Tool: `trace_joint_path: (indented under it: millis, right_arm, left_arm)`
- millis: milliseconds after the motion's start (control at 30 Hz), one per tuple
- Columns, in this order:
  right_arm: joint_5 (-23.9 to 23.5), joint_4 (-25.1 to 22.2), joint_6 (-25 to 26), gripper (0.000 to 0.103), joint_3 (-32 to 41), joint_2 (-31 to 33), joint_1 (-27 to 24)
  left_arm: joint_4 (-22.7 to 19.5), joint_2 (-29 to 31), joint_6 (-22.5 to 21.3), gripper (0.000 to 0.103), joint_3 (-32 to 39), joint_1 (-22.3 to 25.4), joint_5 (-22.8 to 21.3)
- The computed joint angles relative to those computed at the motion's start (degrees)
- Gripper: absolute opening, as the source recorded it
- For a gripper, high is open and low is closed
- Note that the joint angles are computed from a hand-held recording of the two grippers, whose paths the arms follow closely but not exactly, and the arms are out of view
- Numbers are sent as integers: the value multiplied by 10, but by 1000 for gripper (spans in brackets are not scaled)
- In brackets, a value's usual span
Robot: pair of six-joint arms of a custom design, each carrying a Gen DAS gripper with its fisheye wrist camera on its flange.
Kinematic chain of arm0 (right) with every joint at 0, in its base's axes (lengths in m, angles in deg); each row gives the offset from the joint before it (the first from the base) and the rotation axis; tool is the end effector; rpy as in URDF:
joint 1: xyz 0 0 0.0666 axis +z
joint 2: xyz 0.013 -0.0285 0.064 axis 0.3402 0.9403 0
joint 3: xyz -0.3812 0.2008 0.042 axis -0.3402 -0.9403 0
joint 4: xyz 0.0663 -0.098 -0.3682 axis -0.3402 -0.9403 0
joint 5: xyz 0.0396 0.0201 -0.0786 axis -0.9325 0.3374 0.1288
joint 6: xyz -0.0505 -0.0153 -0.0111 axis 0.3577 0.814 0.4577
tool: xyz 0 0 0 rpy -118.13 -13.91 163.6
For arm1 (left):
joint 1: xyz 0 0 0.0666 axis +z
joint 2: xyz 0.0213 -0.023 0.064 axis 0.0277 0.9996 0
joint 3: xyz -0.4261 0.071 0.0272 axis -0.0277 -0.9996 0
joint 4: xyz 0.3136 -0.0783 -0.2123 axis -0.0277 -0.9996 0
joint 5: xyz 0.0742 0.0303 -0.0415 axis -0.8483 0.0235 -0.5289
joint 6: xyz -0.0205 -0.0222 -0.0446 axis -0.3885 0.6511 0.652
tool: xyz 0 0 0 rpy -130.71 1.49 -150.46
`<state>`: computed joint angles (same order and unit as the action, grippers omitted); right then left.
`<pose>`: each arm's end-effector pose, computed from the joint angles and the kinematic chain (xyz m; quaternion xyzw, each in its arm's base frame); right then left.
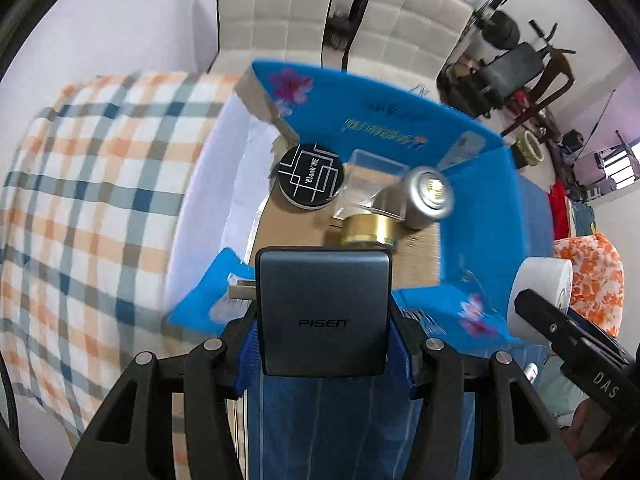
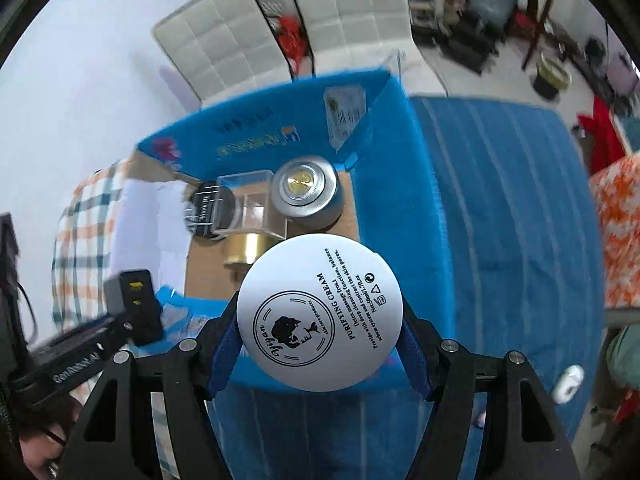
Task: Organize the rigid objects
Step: 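Carry the grey charger with the left gripper while the right gripper carries the cream jar into the box, then lower and release the charger with the left gripper while the right gripper releases the cream jar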
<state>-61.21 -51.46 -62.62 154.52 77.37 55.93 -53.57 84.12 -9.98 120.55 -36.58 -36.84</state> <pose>0.3113 0.2249 0.4635 0.1666 0.9731 0.1058 0.1191 0.3233 -0.2570 0.4697 0.0541 0.9899 -0.0952 0.0903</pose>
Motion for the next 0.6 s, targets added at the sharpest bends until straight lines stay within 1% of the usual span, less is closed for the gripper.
trace_joint_path:
  millis: [67,167,267,367,467,600]
  right_arm:
    - [-22,18,3,71,-9,25,-17]
    - [-40,42,1,71,-24,56,-34]
    - [-54,54,1,71,-27,84,-44]
    - [-59,60,2,71,-27,104,-50]
    - [-65,61,5,71,-23,123,-54]
    - [-70,54,14,71,-12,151,-56]
  left_arm:
    - [4,27,-4,51,-5,20,35]
    - [4,61,-24,51,-4,34,51]
    - [2,94,-48,51,0,40,43]
    - [2,117,-61,51,5,47,48]
    - [1,133,-73,51,8,52,54]
    - [-1,152,-88,51,12,54,48]
